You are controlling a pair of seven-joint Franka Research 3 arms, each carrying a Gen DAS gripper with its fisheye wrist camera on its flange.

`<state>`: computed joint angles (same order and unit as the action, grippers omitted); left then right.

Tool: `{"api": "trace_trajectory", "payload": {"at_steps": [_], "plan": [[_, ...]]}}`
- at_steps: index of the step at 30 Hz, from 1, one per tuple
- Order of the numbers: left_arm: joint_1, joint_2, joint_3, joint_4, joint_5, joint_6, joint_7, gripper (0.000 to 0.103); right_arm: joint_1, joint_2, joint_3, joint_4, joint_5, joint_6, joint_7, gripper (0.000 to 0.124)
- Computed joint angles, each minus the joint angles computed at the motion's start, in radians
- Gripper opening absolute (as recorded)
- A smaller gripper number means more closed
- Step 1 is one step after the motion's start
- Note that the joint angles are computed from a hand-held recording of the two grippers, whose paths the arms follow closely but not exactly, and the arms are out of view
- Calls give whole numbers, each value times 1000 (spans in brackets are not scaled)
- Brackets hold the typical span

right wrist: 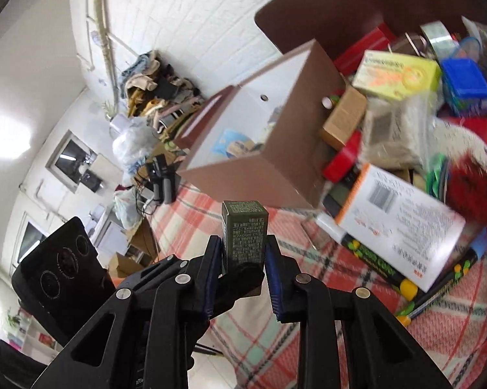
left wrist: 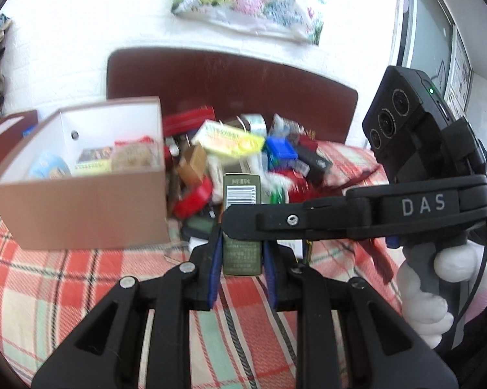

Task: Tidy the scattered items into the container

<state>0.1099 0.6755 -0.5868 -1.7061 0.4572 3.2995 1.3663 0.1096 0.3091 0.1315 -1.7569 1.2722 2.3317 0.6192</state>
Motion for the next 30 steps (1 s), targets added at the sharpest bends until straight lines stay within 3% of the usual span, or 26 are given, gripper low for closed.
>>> {"api": "trace_trajectory", "payload": {"at_steps": [8, 16, 21, 25, 26, 28, 29, 30], "plan": [[-13, 35, 34, 107, 0, 10, -12, 22, 10, 91, 27, 170, -24, 0, 7, 29], [-9, 197, -10, 333, -18, -35, 78, 22, 14, 246, 71, 393, -110, 17, 90, 29], [-11, 338, -75, 517, -58, -102, 191, 22, 27, 382, 100, 577, -204, 40, 165, 29], [4, 497, -231, 718, -109, -248, 353, 22, 54, 524, 109, 775, -321, 32, 255, 29], [-7, 524, -246, 766, -125, -280, 382, 22, 59, 556, 112, 822, -348, 27, 274, 29], [-40, 531, -202, 807, -147, -281, 385, 22, 73, 626, 111, 928, -413, 0, 330, 29], [-50, 532, -189, 815, -150, -273, 382, 28, 68, 650, 128, 959, -421, -3, 332, 29], [-47, 544, -211, 823, -171, -268, 412, 32, 59, 665, 149, 973, -419, 4, 322, 29]]}}
